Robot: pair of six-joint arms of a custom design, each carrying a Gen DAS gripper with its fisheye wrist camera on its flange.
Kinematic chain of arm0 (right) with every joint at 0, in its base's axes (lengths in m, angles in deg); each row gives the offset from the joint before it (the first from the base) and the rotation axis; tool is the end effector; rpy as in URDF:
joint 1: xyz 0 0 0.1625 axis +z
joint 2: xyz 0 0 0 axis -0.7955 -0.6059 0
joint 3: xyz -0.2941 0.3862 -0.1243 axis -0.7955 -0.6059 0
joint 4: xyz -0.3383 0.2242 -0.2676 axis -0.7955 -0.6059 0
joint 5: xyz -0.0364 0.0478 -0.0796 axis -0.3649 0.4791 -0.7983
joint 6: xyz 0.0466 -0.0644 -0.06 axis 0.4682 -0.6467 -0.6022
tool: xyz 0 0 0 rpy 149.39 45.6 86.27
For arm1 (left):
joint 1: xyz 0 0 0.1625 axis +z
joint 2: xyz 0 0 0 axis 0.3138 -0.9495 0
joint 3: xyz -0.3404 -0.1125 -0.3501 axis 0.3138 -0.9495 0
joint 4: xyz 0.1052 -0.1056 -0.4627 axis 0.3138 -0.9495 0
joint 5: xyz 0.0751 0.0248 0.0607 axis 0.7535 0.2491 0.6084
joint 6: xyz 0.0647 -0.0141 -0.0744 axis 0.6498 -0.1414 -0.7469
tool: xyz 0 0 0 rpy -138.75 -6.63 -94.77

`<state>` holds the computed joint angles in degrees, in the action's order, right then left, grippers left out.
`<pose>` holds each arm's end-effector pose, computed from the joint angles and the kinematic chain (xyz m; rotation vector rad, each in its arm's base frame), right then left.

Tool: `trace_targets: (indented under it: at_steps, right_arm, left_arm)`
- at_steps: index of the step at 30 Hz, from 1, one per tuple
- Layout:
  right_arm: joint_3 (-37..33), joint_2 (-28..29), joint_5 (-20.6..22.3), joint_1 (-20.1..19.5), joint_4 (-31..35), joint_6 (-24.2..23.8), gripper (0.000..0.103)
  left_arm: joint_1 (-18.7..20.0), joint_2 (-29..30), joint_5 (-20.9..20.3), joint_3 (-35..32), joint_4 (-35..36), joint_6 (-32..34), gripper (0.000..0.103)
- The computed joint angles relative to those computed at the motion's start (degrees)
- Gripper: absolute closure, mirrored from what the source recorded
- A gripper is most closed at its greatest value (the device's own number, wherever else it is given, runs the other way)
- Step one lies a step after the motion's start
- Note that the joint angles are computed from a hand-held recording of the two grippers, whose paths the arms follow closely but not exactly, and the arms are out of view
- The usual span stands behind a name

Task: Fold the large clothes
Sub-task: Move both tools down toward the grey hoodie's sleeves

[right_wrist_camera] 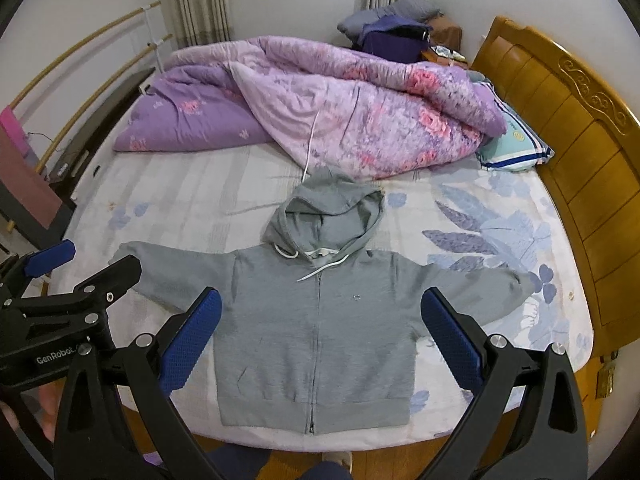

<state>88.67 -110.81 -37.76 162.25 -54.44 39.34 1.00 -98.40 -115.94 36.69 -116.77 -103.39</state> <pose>0.2445 -0.4682 0.5238 0.7372 -2.3422 0.4852 -0.5959 -0.4235 0.1721 -0.0489 2.2676 -0.7644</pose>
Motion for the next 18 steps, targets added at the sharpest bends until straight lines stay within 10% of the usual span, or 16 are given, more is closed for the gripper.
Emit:
trace_targets:
  at_steps: [18]
  right_arm:
    - [-4.7, 18.2, -1.6, -11.4, -12.1, -2.2, 0.007]
  left_arm:
    - [16.9, 7.7, -0.4, 0.8, -21.8, 18.5, 0.005]
